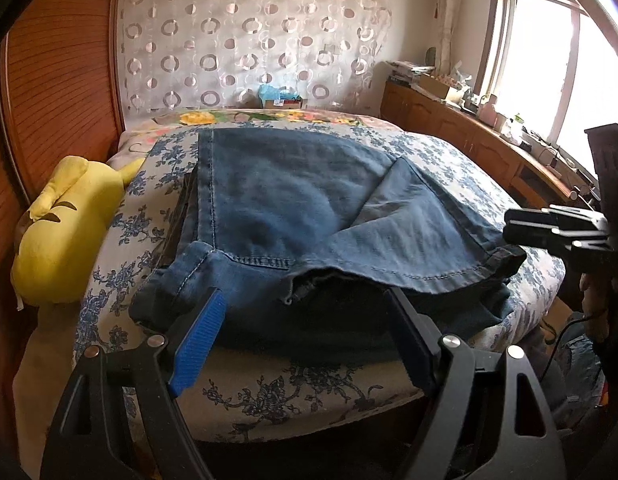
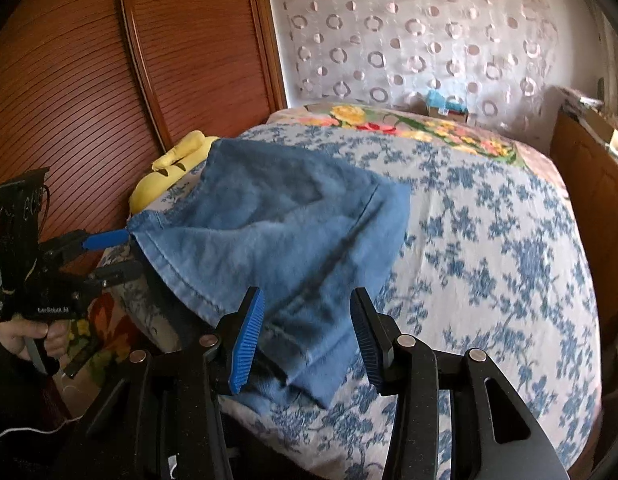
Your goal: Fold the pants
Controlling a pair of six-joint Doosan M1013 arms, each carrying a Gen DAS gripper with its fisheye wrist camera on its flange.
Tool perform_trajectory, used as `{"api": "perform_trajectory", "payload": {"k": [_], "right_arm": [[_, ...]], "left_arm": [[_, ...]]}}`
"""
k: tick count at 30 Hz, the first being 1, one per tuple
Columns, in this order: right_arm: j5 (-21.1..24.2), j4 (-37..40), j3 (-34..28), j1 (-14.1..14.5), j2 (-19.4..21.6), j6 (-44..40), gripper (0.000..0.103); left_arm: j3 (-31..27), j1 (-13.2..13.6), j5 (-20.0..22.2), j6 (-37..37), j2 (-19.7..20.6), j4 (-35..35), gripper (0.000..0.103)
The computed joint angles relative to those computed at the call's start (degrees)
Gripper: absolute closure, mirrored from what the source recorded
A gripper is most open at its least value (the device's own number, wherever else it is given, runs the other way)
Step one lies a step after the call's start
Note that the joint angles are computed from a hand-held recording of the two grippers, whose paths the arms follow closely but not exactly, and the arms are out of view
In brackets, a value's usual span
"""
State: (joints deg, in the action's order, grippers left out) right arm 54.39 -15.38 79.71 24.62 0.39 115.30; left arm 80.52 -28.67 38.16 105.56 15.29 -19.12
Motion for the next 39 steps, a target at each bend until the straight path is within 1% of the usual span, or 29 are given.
{"api": "perform_trajectory", "payload": {"k": [2, 3, 6, 7, 10, 19, 24, 27, 31, 33, 34, 35, 36, 37, 38, 39], "right_arm": [[0.07, 0.66, -0.06, 0.09, 0.15, 0.42, 0.056], [0.05, 0.95, -0.06, 0.07, 0.20, 0.49, 0.056], [-0.52, 2.05, 0.28, -0.04, 0.20, 0.70, 0.056], [-0.87, 2.85, 0.52, -0.35, 0.13, 0.35, 0.056], [-0.52, 3.15, 0.68, -0.04, 0.13, 0.87, 0.056], [0.09, 1.25, 2.05, -0.51, -0.24, 3.63, 0.056], [0.60, 3.59, 1.75, -1.13, 0.11, 2.53, 0.056], [-0.12, 7.34, 1.92, -2.01, 0.11, 0.15, 0.056], [-0.55, 11.01, 2.12, -2.82, 0.15, -2.78, 0.056], [-0.89, 11.95, 2.18, -3.01, 0.16, -3.77, 0.077], [-1.24, 11.61, 2.26, -2.97, 0.10, -3.82, 0.080], [-1.56, 11.37, 2.31, -2.91, 0.02, -4.17, 0.088], [-1.95, 10.95, 2.35, -2.79, -0.07, -4.33, 0.088], [-2.38, 10.45, 2.36, -2.73, -0.18, -4.38, 0.089], [-2.83, 9.89, 2.45, -2.70, -0.34, -4.26, 0.091], [-3.22, 9.51, 2.43, -2.71, -0.45, -4.40, 0.094]], "left_arm": [[0.02, 0.06, -0.03, 0.39, 0.03, -0.38, 0.026], [-0.02, 0.12, 0.02, 0.76, 0.10, -0.63, 0.026], [-0.24, 0.10, 0.36, 2.07, 0.37, -1.09, 0.034], [-0.35, -0.02, 0.62, 1.88, 0.42, -0.62, 0.035], [-0.61, -0.09, 0.75, 2.10, 0.62, -0.26, 0.037], [-1.24, -0.37, 0.98, 0.54, 1.09, 1.51, 0.037], [-1.58, -0.59, 0.57, 0.41, 1.33, 1.74, 0.037], [-1.88, -0.84, 0.32, 0.24, 1.48, 2.29, 0.038], [-2.19, -0.95, -0.05, 1.46, 1.63, 1.36, 0.043], [-2.41, -0.92, 0.03, 2.17, 1.75, 0.56, 0.050], [-2.42, -0.90, -0.01, 2.53, 1.74, 0.14, 0.056], [-2.43, -0.88, -0.02, 3.00, 1.75, -0.36, 0.062], [-2.44, -0.91, -0.02, 3.28, 1.74, -0.58, 0.063], [-2.30, -0.98, -0.43, 3.28, 1.64, -0.39, 0.067], [-2.11, -1.03, -0.87, 3.31, 1.51, -0.27, 0.071], [-1.98, -1.02, -1.09, 3.51, 1.40, -0.41, 0.073]]}}
